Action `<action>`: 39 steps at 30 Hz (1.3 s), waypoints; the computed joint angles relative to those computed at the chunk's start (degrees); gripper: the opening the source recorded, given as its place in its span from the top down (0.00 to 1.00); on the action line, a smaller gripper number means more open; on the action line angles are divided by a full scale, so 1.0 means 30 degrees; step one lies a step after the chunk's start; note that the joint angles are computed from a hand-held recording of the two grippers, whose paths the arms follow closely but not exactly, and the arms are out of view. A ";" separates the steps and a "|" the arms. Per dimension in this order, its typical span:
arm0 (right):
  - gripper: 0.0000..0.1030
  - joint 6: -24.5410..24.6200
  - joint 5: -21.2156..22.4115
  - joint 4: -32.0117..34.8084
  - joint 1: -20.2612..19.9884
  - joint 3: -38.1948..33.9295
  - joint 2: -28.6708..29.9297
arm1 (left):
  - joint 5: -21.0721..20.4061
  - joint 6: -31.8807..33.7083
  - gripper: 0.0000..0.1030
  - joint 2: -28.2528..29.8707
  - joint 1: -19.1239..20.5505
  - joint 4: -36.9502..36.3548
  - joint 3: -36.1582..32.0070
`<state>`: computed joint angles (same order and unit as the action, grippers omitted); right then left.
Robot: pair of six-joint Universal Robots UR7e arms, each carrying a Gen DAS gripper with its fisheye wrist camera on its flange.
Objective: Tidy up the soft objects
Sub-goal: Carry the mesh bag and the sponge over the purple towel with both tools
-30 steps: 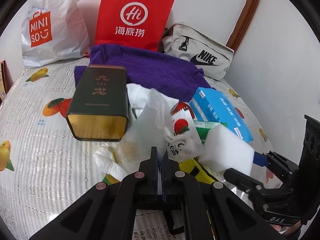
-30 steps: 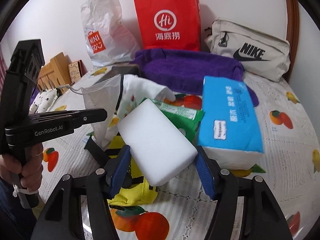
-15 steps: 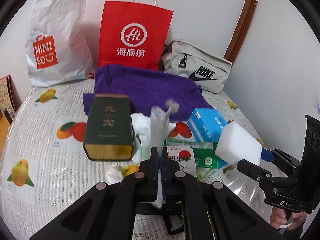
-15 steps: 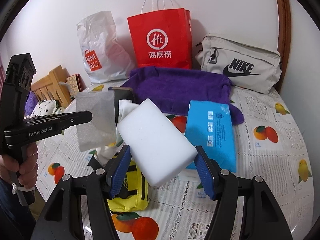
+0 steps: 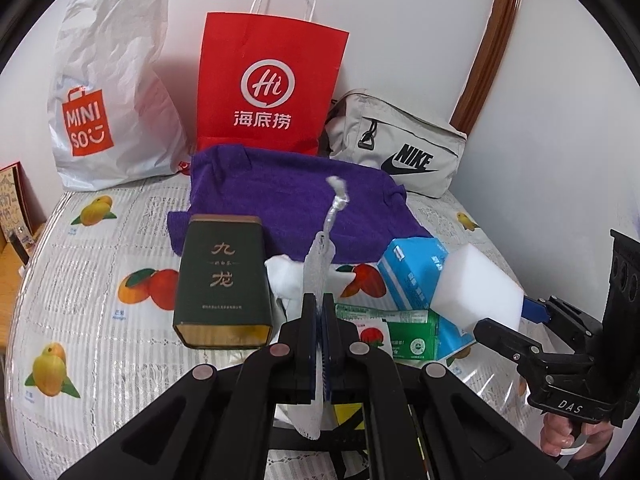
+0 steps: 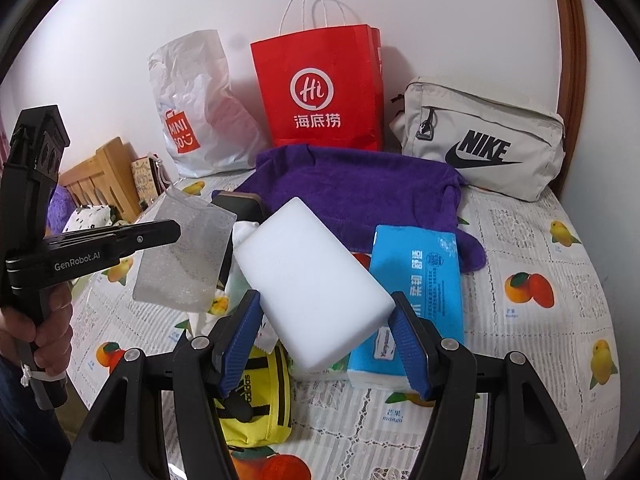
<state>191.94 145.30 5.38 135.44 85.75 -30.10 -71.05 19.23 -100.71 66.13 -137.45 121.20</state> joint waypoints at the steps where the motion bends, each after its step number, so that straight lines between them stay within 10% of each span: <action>1: 0.38 -0.0028 -0.0022 0.0023 -0.0017 -0.0026 -0.0028 | 0.0061 0.0014 0.97 0.0019 -0.0049 -0.0043 -0.0040; 39: 0.38 -0.4536 -0.0386 0.1104 -0.4701 -0.4046 -0.0993 | 0.1318 0.0455 0.97 0.8249 0.0549 -0.0934 -0.7374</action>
